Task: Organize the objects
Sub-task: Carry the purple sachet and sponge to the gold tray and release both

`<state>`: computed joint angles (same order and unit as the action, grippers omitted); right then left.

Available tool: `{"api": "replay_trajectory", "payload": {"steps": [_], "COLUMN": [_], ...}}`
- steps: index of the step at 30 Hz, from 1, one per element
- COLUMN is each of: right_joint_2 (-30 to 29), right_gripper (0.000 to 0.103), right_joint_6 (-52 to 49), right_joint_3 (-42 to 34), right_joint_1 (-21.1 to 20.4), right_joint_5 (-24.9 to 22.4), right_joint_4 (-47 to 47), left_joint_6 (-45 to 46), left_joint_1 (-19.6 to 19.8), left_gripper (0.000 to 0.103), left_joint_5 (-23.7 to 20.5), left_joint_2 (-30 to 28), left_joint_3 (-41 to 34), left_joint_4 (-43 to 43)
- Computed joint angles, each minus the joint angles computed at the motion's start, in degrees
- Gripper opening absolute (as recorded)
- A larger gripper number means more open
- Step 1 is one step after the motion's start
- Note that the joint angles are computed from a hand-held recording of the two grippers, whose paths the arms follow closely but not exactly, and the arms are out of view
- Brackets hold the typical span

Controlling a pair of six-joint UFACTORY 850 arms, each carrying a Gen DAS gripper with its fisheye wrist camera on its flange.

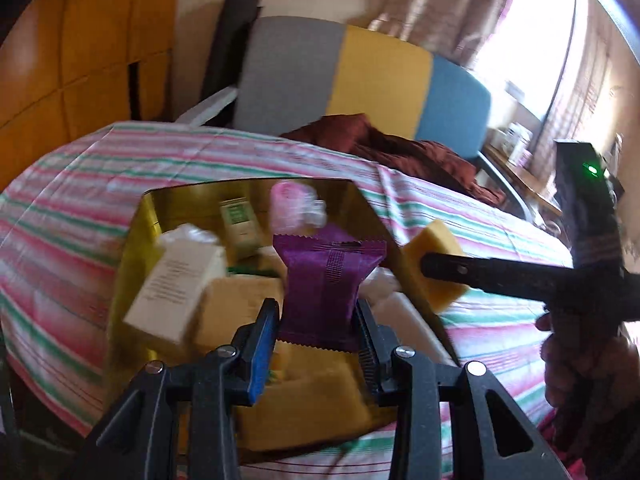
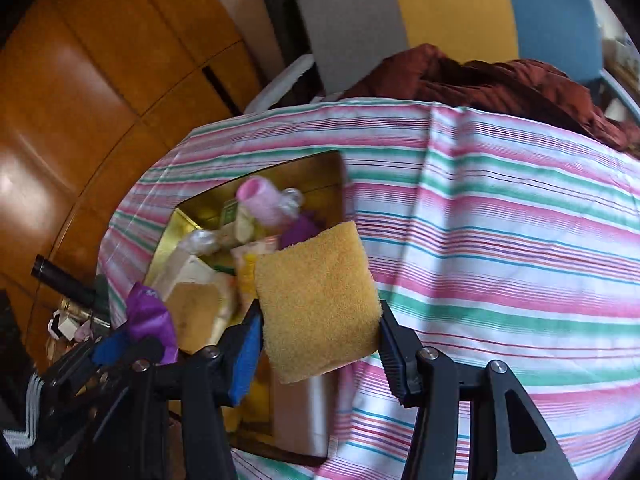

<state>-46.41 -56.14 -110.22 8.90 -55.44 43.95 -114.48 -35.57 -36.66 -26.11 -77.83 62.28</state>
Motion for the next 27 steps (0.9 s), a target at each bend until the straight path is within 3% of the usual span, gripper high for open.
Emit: {"api": "replay_trajectory", "payload": {"steps": [3, 9, 11, 13, 16, 22, 27], "right_joint_2": [-0.3, -2.0, -2.1, -1.6, 0.4, 7.8, 13.5], "right_gripper": [0.055, 0.063, 0.073, 0.083, 0.086, 0.101, 0.103], "right_joint_6": [0.3, 1.7, 1.4, 1.3, -1.1, -10.8, -21.1], "right_joint_3": [-0.6, -3.1, -3.0, -2.1, 1.1, 12.4, 21.7], "right_joint_1": [1.2, 2.9, 3.0, 3.1, 3.0, 2.7, 2.3], "right_joint_5": [-0.6, -1.9, -2.2, -1.8, 0.4, 10.0, 16.6], "right_joint_4": [0.1, 0.4, 0.8, 0.9, 1.4, 6.0, 12.2], "left_joint_6": [-1.4, -3.2, -3.5, -3.6, -3.7, -5.8, -4.7], "left_joint_1": [1.8, 3.1, 2.9, 2.2, 0.6, -2.2, -4.1], "left_gripper": [0.038, 0.069, 0.070, 0.070, 0.071, 0.071, 0.071], "left_joint_5": [3.0, 2.8, 1.6, -1.1, -7.3, -19.7, -27.7], "left_joint_2": [1.1, 1.7, 2.1, 2.3, 2.1, 2.2, 2.0], "left_joint_3": [2.1, 3.0, 3.5, 3.6, 3.0, 2.3, 0.3], "left_joint_4": [0.4, 0.3, 0.5, 0.2, -0.4, -2.7, -5.2]}}
